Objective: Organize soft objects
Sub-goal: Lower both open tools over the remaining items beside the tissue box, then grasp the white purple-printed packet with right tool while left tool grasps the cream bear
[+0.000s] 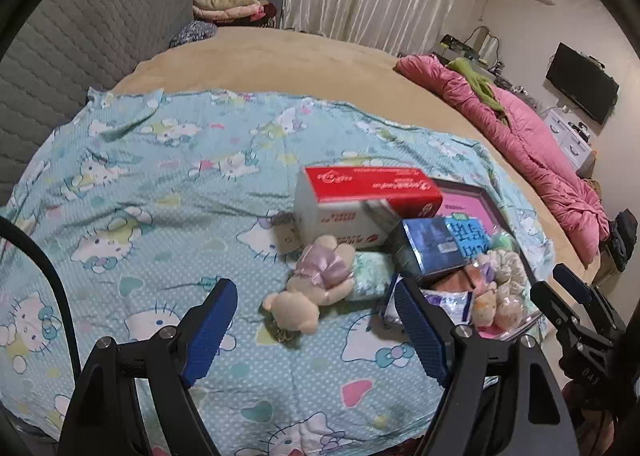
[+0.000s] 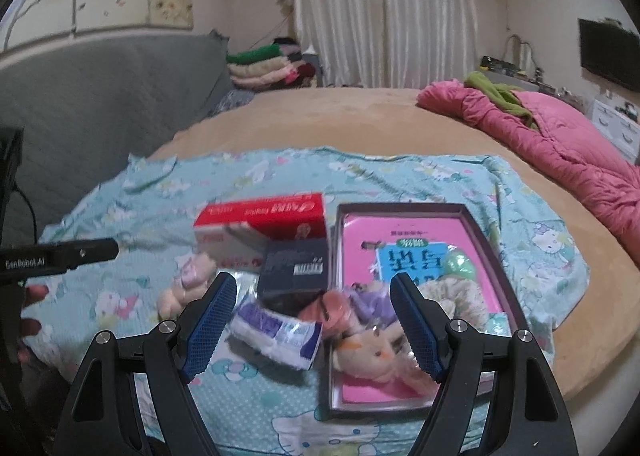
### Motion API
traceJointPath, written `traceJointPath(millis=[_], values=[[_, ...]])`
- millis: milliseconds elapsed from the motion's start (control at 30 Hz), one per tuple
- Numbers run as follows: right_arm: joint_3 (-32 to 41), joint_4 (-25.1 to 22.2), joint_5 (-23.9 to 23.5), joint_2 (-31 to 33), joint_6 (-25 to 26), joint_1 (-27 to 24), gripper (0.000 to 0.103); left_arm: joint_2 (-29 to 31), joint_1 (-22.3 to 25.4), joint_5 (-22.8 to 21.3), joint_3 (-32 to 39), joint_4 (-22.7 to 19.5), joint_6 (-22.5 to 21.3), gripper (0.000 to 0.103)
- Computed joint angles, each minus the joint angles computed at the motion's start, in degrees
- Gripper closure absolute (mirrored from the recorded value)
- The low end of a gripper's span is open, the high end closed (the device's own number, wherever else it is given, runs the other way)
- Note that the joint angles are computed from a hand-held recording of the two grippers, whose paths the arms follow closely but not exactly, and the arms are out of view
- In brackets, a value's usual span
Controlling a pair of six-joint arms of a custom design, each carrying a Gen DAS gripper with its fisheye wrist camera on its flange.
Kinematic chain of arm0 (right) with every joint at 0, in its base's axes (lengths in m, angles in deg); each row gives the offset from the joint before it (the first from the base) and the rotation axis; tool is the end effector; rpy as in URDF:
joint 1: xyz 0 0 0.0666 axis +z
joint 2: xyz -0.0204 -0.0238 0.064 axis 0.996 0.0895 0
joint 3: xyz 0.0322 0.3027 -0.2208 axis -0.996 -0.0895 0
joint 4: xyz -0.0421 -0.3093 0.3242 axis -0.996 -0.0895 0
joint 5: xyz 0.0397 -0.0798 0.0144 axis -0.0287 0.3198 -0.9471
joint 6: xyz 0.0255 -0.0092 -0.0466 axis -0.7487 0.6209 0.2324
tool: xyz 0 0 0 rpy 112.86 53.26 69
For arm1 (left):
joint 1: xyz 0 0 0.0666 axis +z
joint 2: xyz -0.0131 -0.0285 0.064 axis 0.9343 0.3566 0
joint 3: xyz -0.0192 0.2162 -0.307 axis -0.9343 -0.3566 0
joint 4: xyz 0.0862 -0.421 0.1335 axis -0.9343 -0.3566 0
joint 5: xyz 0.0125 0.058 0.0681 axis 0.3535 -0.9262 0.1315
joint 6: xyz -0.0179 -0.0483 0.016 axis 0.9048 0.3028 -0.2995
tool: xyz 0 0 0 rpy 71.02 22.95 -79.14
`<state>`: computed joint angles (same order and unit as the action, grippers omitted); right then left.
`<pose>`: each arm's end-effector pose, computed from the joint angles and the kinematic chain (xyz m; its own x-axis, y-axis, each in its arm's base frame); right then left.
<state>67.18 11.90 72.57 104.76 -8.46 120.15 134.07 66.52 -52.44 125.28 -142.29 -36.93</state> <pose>0.3354 0.2156 0.4732 -0.6068 0.1037 -0.7881 0.0901 0.9940 0.0614 0.4489 -0.0329 0.4747 -0.7794 0.1153 -0.6158 0.3129 0.9232 -0.2231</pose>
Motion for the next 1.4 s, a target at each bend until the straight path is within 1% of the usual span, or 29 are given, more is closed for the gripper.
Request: traceJointPath(millis=[267,433,567,733,800,900,933,967,1000,1100,1167,1200,1233,1267,1333,1400], values=[[-0.34,-0.63,-0.65,2.41,2.01,0.79,0.023,1.02,1.02,0.37,-1.93,-0.13,-0.55,0.022],[-0.79,-0.84,-0.6,2.24,-0.31,-0.41,0.023,1.14,0.87,0.93,-2.77,0.4,-0.76,0.022],[-1.12,-1.81,-2.07,2.71,-2.11,-2.22,0.023,1.45,0.37,1.46,-3.49,0.57,-1.62,0.022],[-1.73,-0.41,-6.06,3.28,-2.39,-4.25,0.023,2.44,0.32,3.35,-3.91,-0.1,-1.84,0.022],[-2.49,1.17,-9.22,2.89,-3.39,-5.23,0.023,2.67,0.36,3.65,-4.11,0.04,-1.81,0.022],[-3.71,2.75,-14.34,2.28,-6.76,-6.48,0.023,2.77,0.28,3.62,-4.38,0.53,-1.98,0.022],[-4.0,3.14,-15.58,2.2,-7.66,-6.74,0.024,2.87,0.22,3.66,-4.46,0.57,-2.14,0.022],[-4.2,3.42,-17.21,2.37,-8.33,-7.21,0.029,2.97,0.14,3.54,-4.43,0.47,-2.2,0.022],[-4.14,3.33,-17.85,2.6,-8.64,-7.3,0.034,3.08,0.11,3.45,-4.43,0.36,-2.34,0.022],[-4.12,3.5,-18.38,3.15,-9.48,-7.65,0.044,3.22,0.07,3.7,-4.49,0.26,-2.59,0.022],[-4.16,3.44,-18.0,3.2,-9.86,-7.86,0.046,3.28,0.15,3.94,-4.53,0.42,-2.84,0.022],[-4.1,3.35,-17.61,3.22,-9.77,-7.81,0.049,3.33,0.19,3.81,-4.52,0.46,-2.87,0.022],[-4.01,3.34,-17.06,3.17,-9.4,-7.62,0.05,3.4,0.27,3.73,-4.48,0.48,-2.82,0.022],[-3.88,3.63,-16.75,3.1,-7.99,-7.14,0.05,3.49,0.42,3.85,-4.45,0.51,-2.71,0.022],[-3.41,4.23,-17.55,3.59,-5.03,-6.43,0.05,3.71,0.71,4.24,-4.33,0.5,-2.4,0.022],[-2.35,4.41,-17.7,4.92,-0.78,-5.11,0.05,3.85,0.84,4.31,-4.27,0.48,-2.32,0.022]])
